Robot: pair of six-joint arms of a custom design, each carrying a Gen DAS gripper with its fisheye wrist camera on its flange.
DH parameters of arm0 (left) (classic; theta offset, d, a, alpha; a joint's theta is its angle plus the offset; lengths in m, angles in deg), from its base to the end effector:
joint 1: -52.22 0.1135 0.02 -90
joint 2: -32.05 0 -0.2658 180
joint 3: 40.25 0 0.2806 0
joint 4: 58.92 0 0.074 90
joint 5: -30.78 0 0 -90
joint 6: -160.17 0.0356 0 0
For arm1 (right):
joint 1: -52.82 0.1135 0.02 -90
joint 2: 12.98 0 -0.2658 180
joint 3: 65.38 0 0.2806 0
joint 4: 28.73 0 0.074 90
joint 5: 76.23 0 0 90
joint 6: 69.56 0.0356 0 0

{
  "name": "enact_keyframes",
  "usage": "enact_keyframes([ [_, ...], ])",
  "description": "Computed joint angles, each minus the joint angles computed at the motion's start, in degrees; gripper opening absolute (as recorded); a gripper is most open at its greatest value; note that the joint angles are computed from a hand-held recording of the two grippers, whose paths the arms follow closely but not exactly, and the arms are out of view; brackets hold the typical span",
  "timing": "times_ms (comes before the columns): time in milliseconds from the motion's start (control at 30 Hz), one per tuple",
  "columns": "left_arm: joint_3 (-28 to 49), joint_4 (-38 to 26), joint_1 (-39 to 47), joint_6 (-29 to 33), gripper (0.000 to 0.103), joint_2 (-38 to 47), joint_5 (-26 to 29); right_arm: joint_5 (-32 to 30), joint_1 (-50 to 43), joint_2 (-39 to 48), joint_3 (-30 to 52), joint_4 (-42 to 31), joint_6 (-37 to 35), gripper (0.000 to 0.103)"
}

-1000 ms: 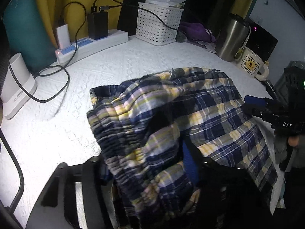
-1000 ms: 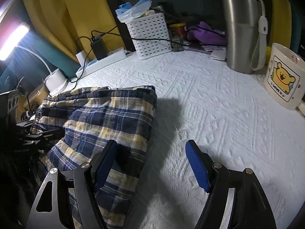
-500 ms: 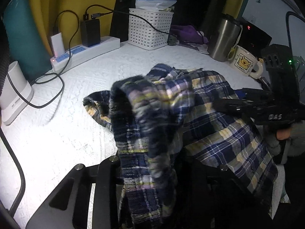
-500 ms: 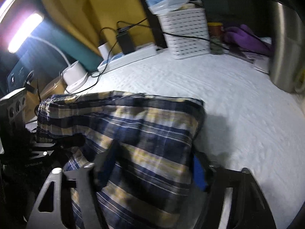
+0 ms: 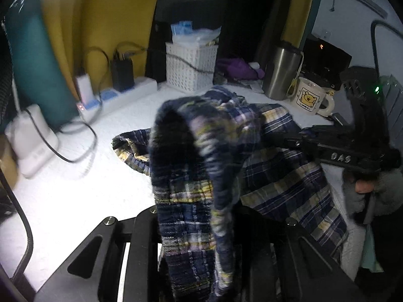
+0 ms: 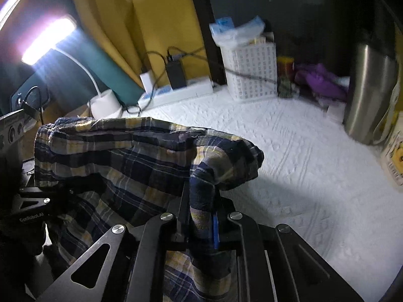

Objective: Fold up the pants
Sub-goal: 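Lift the folded pants high with the right gripper and carry them aside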

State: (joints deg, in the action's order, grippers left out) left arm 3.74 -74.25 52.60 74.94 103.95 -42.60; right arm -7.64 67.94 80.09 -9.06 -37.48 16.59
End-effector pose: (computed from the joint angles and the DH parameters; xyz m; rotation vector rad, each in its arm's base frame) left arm 0.2642 -0.0084 0.1607 0.2332 2.2923 -0.2909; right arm 0.3192 0.0997 0.1346 -0.5670 2.2897 0.5369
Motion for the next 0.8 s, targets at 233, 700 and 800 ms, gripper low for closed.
enact_keyframes([
  [233, -4.2, -3.8, -2.1, -0.3, 0.022, -14.7, -3.8, 0.8, 0.4, -12.6, -4.9, -2.4, -0.3, 0.013],
  [700, -5.8, -21.6, -5.4, -2.0, 0.022, -42.7, -8.7, 1.2, 1.9, -38.1, -11.7, -10.9, -0.3, 0.013],
  [800, -5.4, -25.7, -5.7, -1.8, 0.022, -48.5, -10.0, 1.3, 2.4, -43.7, -12.5, -13.2, -0.2, 0.013],
])
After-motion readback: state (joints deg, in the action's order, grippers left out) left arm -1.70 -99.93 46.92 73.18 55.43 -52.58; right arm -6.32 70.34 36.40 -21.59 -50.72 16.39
